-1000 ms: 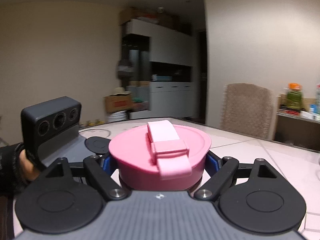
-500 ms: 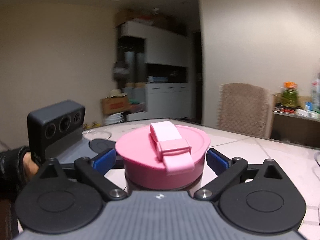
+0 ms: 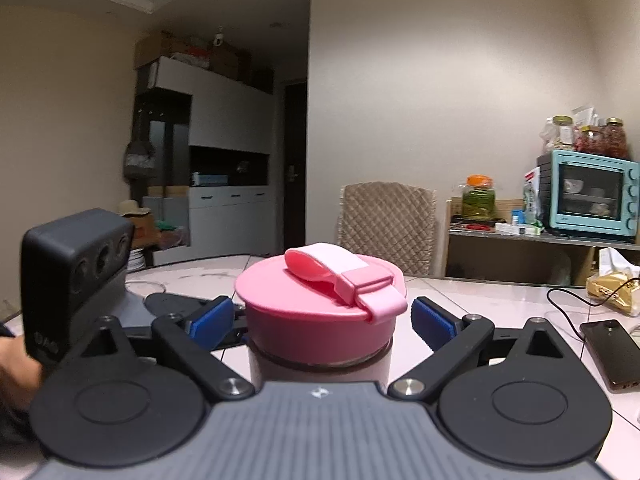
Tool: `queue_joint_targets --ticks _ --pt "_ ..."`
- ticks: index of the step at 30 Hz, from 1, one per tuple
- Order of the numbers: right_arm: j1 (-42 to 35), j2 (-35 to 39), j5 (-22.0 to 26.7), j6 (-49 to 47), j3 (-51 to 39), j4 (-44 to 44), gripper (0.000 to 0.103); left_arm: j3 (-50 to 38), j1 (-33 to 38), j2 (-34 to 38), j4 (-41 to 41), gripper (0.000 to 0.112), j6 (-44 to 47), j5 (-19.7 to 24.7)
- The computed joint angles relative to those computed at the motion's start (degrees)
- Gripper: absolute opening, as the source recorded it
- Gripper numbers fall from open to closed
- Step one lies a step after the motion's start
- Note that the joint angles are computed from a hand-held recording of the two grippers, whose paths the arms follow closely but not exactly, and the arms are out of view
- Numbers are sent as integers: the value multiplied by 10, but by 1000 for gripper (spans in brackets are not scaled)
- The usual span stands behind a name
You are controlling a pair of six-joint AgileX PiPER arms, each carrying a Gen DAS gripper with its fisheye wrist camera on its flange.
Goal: Unscrew bottle cap and pour
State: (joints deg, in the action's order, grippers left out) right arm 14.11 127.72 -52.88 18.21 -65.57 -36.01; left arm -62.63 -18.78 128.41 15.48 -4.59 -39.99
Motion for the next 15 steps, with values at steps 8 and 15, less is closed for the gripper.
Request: queue_joint_targets --ticks 8,15 --pt "15 10 -22 -7 17 51 85 1 0 0 1 90 -1 -1" --pt "-14 6 -3 23 -11 -58 84 1 1 1 -1 90 -1 -3"
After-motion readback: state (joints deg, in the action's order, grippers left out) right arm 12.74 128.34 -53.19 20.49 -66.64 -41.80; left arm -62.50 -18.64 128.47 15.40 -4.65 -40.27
